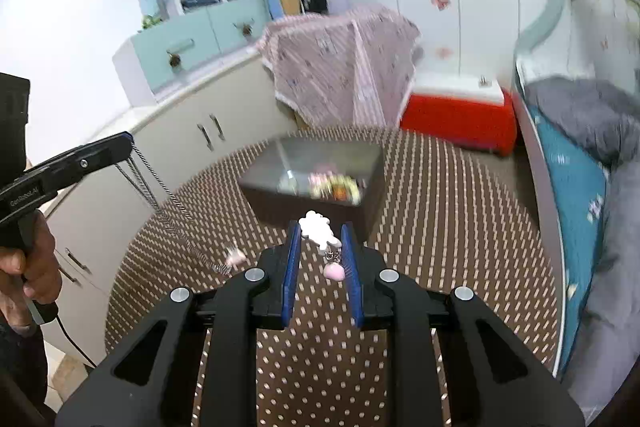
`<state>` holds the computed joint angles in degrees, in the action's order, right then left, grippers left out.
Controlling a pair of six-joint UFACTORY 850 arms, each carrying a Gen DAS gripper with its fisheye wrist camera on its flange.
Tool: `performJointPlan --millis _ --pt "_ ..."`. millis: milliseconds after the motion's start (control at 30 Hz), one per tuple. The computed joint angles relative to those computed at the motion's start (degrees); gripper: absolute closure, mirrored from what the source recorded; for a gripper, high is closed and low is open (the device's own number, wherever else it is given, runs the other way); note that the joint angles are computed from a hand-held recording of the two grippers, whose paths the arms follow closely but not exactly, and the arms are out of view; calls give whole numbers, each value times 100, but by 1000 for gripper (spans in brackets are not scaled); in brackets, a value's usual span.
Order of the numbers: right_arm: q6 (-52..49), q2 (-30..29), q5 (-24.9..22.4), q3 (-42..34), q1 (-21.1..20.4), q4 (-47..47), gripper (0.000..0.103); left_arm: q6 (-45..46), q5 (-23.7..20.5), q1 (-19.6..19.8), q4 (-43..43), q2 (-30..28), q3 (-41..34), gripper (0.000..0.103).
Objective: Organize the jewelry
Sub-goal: 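Carry both necklaces over the metal box and open both grippers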
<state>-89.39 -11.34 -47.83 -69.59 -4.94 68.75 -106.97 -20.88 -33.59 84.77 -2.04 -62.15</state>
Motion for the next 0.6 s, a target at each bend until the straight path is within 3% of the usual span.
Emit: performJointPlan --millis 400,600 --pt "-166 -126 -324 -941 212 296 84 516 -11 48 87 -186 -921 83" --pt "440 -710 -339 -1659 417 -46 84 1332 19 242 -769 -757 -1672 83"
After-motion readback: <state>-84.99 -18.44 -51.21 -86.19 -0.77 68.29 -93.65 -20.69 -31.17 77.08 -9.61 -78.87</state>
